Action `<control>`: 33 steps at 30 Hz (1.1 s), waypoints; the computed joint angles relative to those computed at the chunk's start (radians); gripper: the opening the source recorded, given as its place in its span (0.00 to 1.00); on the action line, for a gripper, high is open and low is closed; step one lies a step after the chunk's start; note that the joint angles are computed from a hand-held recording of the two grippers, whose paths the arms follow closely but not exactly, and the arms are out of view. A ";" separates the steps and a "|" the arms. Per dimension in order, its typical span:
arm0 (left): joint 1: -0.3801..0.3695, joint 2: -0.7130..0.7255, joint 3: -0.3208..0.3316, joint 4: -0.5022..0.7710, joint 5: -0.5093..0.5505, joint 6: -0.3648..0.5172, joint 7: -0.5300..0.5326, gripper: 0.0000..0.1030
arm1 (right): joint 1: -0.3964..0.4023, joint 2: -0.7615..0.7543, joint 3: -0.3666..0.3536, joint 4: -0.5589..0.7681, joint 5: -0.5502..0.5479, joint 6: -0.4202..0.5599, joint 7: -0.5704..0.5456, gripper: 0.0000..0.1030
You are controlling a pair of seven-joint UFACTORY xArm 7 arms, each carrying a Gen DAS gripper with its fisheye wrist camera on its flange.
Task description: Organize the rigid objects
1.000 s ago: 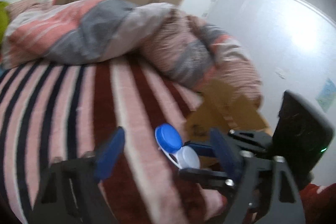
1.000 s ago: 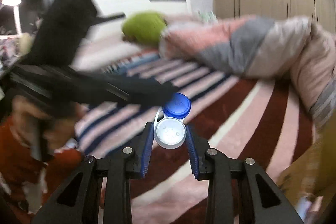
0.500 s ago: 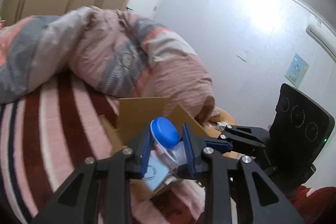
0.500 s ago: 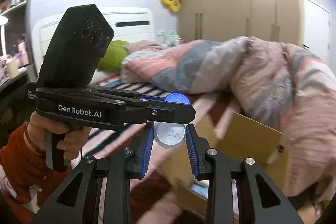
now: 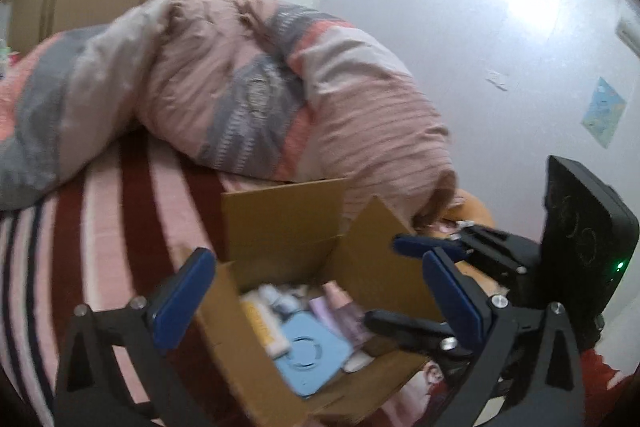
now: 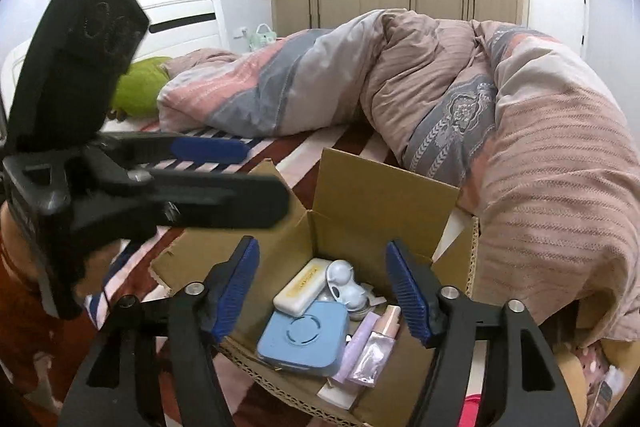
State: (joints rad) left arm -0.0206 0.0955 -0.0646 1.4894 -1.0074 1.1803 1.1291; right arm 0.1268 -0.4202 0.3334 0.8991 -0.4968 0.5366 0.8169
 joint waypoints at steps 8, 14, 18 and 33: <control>0.043 -0.132 0.077 -0.127 -0.014 -0.144 0.006 0.99 | -0.032 -0.002 0.065 0.040 -0.075 0.006 0.098 1.00; 0.055 -0.218 0.134 -0.242 -0.032 -0.335 0.081 0.99 | -0.025 0.039 0.106 0.098 -0.158 0.041 0.195 1.00; 0.057 -0.233 0.158 -0.286 -0.036 -0.451 0.100 0.99 | -0.002 0.062 0.108 0.114 -0.196 0.030 0.260 1.00; 0.050 -0.236 0.173 -0.326 -0.022 -0.530 0.094 0.99 | 0.094 0.124 0.054 0.153 -0.269 0.051 0.328 1.00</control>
